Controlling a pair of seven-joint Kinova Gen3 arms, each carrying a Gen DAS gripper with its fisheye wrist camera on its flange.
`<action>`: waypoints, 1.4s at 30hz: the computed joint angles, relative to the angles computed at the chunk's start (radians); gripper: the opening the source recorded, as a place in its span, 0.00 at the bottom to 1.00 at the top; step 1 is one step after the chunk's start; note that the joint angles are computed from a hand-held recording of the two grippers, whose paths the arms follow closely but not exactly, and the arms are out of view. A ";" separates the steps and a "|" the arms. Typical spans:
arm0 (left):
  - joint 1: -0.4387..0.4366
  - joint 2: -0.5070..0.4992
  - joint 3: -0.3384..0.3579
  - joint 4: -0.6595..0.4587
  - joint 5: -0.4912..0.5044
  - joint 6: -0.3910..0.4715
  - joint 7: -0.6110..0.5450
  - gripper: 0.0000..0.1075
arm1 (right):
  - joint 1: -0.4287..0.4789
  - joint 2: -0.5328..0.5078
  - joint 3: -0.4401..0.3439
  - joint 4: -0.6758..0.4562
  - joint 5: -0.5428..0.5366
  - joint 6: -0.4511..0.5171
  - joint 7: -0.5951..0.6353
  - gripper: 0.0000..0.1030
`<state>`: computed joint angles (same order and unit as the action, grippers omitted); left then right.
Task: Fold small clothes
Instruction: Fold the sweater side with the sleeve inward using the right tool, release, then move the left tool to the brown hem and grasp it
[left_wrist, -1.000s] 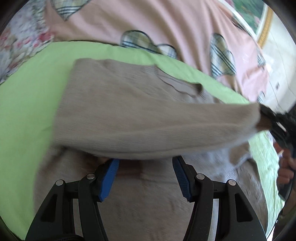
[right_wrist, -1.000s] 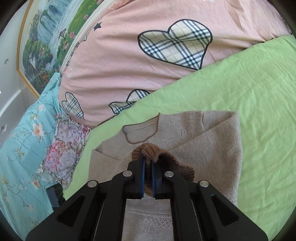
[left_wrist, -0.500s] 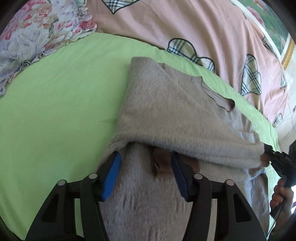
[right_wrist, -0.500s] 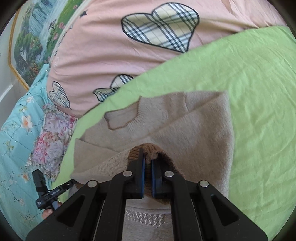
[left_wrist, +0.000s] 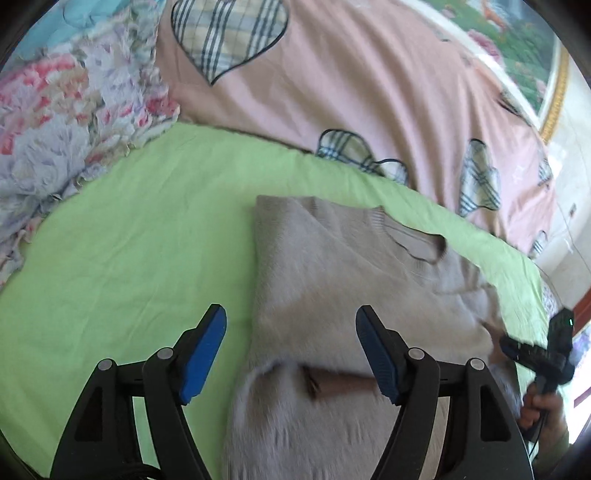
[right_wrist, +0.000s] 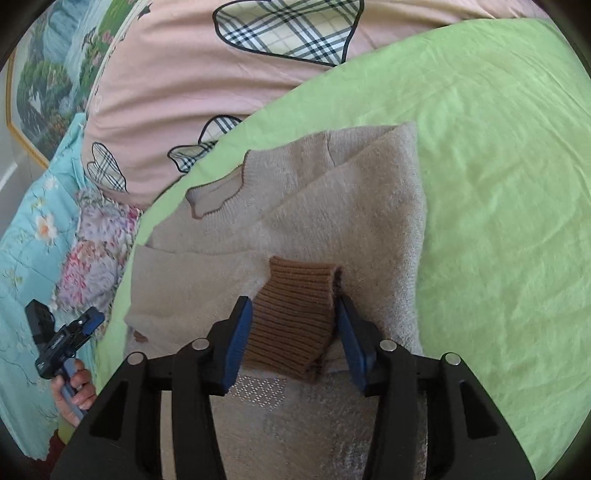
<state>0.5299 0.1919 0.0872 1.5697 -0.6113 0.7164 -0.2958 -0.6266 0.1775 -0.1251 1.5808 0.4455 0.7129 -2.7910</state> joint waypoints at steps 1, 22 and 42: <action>-0.018 0.015 0.001 -0.019 0.027 0.005 -0.024 0.68 | 0.000 0.015 -0.004 -0.027 -0.010 0.034 0.025 0.34; 0.029 0.042 -0.051 -0.017 0.115 0.105 -0.076 0.54 | -0.173 -0.051 -0.075 -0.064 0.183 0.356 -0.212 0.05; 0.092 -0.328 0.348 0.396 0.171 0.169 0.278 0.56 | -0.413 -0.139 -0.295 0.062 0.257 0.579 -0.649 0.56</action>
<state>0.6221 -0.1362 0.4354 1.9654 -0.4398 0.8857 -0.0176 -1.0400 0.0389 -0.4196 1.6429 0.7028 1.2919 -3.4398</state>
